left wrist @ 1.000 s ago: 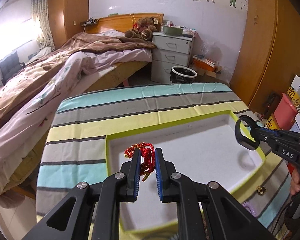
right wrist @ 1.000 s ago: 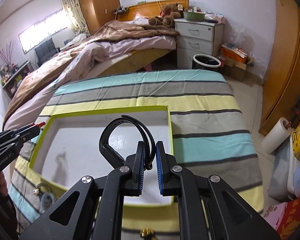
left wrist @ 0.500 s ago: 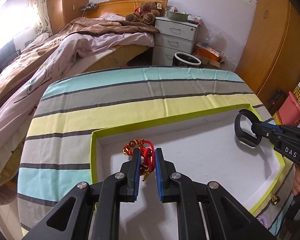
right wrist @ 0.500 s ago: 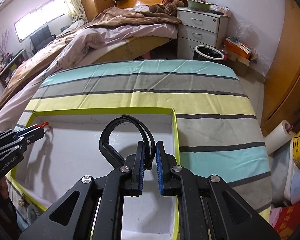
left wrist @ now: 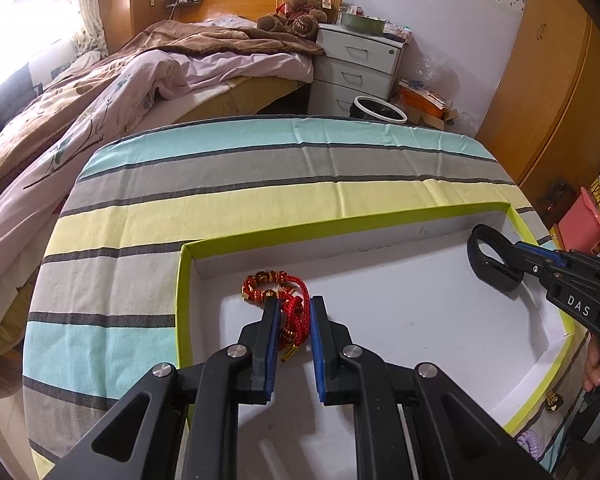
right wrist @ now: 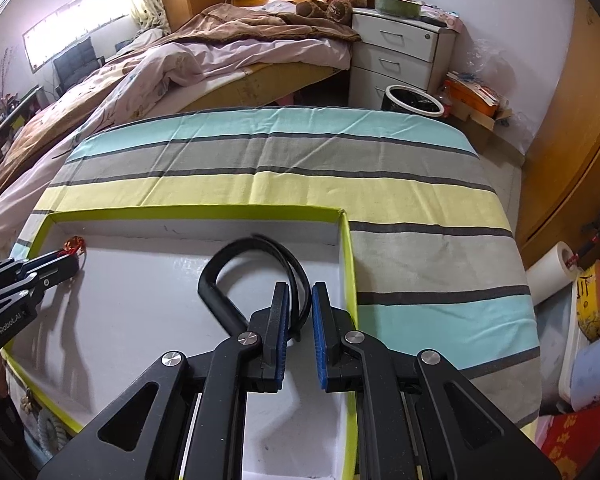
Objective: Organize jewelry
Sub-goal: 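Carry both items into the green box and open both grippers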
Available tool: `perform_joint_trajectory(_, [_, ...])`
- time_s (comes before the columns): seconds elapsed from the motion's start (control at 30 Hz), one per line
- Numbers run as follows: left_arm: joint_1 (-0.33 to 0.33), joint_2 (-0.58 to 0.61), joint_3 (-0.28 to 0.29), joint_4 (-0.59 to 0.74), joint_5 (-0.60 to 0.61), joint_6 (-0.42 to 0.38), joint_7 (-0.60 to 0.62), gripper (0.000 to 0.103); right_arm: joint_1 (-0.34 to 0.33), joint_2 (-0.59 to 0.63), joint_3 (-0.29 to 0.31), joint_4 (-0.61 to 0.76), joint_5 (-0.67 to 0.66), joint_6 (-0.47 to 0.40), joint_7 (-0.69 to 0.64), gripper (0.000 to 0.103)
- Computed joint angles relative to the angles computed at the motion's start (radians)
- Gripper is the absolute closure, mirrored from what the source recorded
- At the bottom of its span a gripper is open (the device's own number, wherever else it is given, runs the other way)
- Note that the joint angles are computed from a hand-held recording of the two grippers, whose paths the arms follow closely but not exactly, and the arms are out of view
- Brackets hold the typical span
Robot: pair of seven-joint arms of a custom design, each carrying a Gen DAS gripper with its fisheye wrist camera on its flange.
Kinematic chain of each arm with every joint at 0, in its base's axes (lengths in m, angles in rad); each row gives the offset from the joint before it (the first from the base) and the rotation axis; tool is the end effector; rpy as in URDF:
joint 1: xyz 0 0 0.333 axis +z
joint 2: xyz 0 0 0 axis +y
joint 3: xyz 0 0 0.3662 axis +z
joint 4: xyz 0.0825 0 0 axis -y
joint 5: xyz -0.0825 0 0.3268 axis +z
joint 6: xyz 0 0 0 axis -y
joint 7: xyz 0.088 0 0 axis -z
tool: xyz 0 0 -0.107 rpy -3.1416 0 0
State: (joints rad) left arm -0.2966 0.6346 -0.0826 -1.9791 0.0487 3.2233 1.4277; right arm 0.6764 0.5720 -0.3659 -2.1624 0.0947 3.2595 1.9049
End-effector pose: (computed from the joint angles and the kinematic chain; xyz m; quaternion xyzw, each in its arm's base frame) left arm 0.6080 -0.2377 0.3022 -0.5832 0.7542 -0.2687 0.1375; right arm 0.5695 0.2004 0.3012 -0.6730 0.6803 -0.1950 0.2150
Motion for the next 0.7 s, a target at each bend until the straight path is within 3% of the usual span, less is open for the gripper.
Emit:
perform_joint_trajectory(0.17, [-0.001,-0.001,0.001,0.0,-0.001,-0.005,-0.004,0.086,-0.016,-0.003,0.015,0.0,0.001,0.001,-0.004,0.091])
perform_joint_trajectory(0.27, [0.019,0.0,-0.021,0.0,-0.004,-0.004,-0.006,0.073,-0.023,-0.004,0.021,-0.001,0.001,0.004,-0.005,0.091])
perform_joint_trajectory(0.33, [0.001,-0.003,0.0,-0.005,-0.008,0.006,-0.015,0.064,-0.045,-0.009,0.046,-0.003,0.002,0.011,-0.007,0.088])
perform_joint_trajectory(0.5, [0.012,-0.018,-0.01,-0.021,-0.016,0.013,-0.026,0.062,-0.084,-0.024,0.09,-0.022,0.01,0.046,-0.019,0.087])
perform_joint_trajectory(0.7, [0.051,-0.069,-0.053,-0.095,-0.016,0.075,-0.02,0.058,-0.133,-0.066,0.16,-0.086,0.046,0.144,-0.061,0.067])
